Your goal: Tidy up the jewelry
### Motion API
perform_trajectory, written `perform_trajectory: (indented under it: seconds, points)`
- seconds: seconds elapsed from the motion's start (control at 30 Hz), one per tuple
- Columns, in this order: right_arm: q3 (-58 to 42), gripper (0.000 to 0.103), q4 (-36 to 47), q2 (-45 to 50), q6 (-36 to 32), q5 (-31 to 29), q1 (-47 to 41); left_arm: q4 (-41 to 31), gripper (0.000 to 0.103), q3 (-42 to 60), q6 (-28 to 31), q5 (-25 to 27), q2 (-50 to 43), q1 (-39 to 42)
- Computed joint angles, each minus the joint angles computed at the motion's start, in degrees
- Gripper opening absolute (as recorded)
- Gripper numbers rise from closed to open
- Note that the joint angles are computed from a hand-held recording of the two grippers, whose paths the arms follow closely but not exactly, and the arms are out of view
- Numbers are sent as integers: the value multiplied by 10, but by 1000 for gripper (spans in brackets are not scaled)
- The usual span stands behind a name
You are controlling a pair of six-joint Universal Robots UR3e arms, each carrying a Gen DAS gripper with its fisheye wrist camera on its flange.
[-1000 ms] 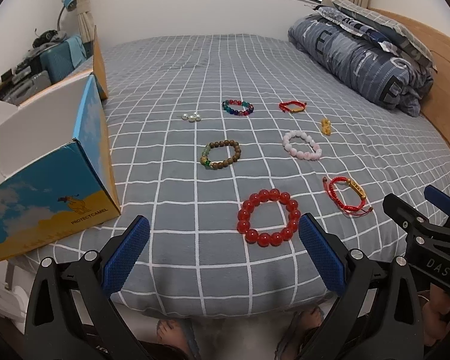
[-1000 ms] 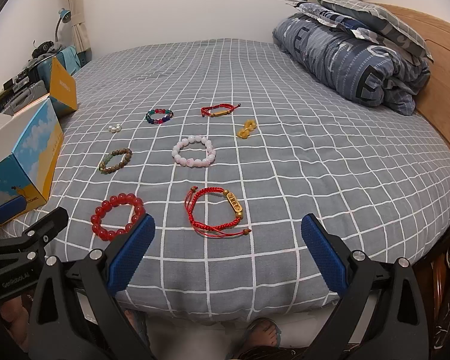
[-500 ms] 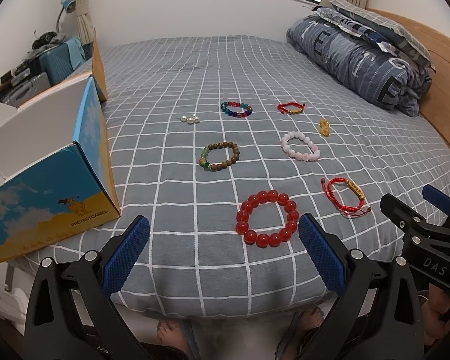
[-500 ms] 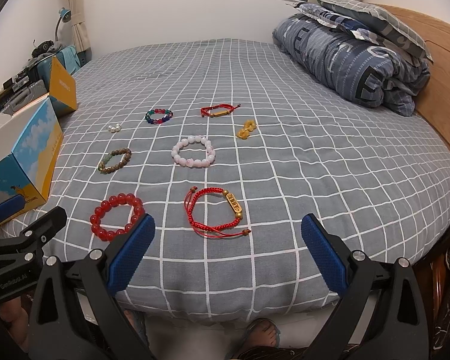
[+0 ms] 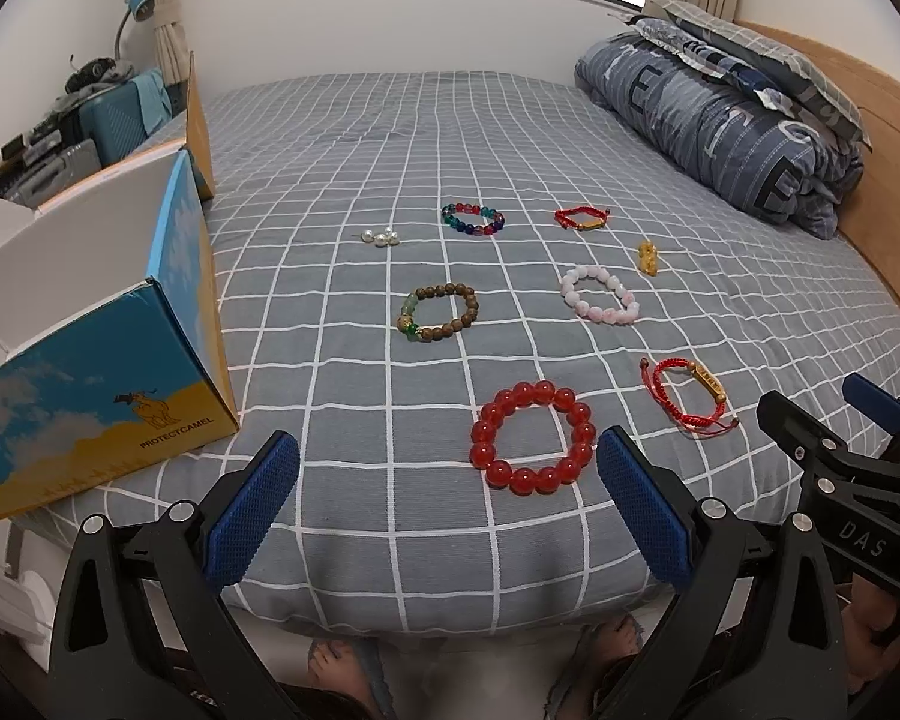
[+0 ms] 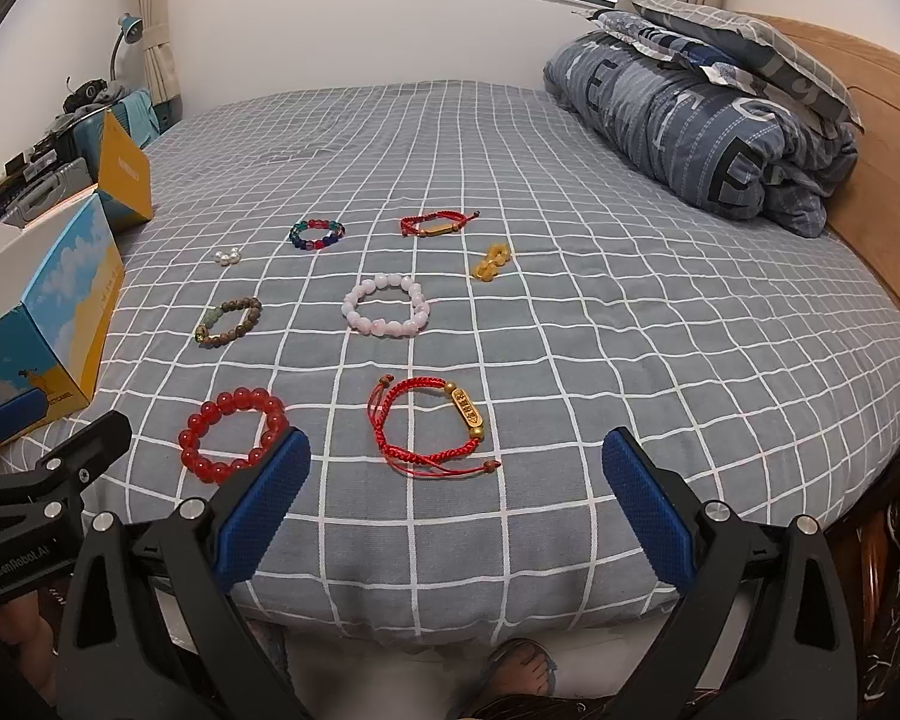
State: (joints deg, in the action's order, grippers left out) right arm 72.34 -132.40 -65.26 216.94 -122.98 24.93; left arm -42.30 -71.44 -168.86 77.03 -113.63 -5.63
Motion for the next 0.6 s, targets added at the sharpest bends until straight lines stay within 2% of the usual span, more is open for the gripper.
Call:
perform_trajectory:
  seconds: [0.6]
  points:
    - [-12, 94, 7, 6, 1, 0, 2, 0, 97, -4, 5, 3, 4, -2]
